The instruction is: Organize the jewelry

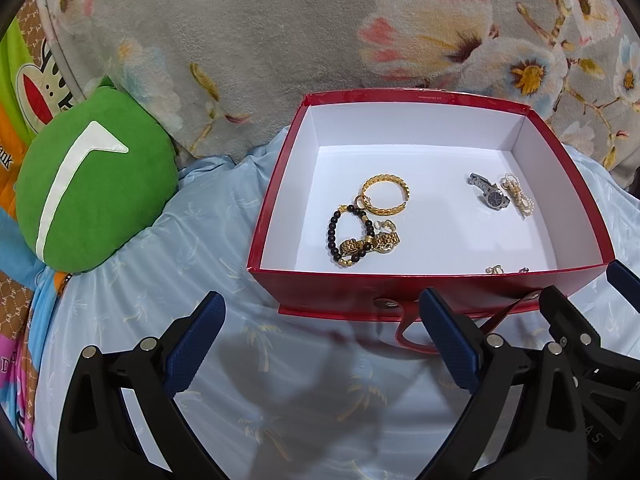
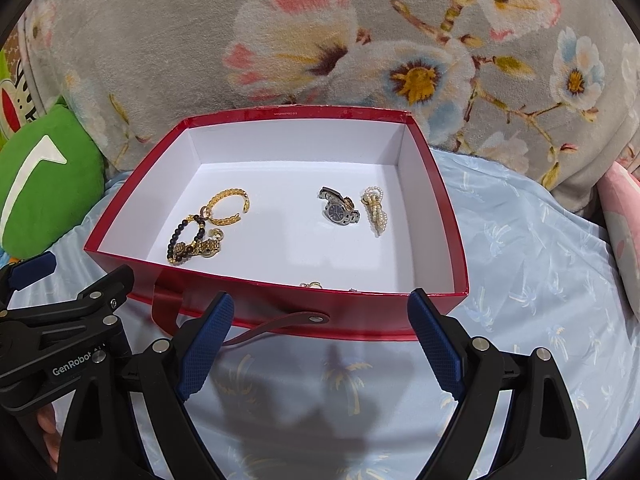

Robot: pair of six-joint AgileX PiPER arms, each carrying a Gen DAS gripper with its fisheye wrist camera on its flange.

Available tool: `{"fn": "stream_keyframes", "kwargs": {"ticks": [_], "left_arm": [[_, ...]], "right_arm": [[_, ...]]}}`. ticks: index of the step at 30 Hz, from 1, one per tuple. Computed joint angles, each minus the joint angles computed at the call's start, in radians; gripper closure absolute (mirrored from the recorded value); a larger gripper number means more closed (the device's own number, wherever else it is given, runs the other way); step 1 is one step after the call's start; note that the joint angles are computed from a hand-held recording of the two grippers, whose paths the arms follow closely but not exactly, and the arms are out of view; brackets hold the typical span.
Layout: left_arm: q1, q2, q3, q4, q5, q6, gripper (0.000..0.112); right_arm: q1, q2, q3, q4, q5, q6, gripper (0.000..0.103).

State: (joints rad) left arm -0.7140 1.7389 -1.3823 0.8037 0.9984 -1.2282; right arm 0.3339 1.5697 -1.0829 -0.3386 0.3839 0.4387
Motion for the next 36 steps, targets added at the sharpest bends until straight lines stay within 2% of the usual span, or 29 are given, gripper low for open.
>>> {"fn": "stream_keyframes", "kwargs": {"ticks": [36], "left_arm": [[-0.001,-0.001,0.004,0.003,0.0,-0.005,0.017]], "right_arm": [[-0.003,-0.001,0.001,0.009,-0.001,-0.011,0.017]]}}
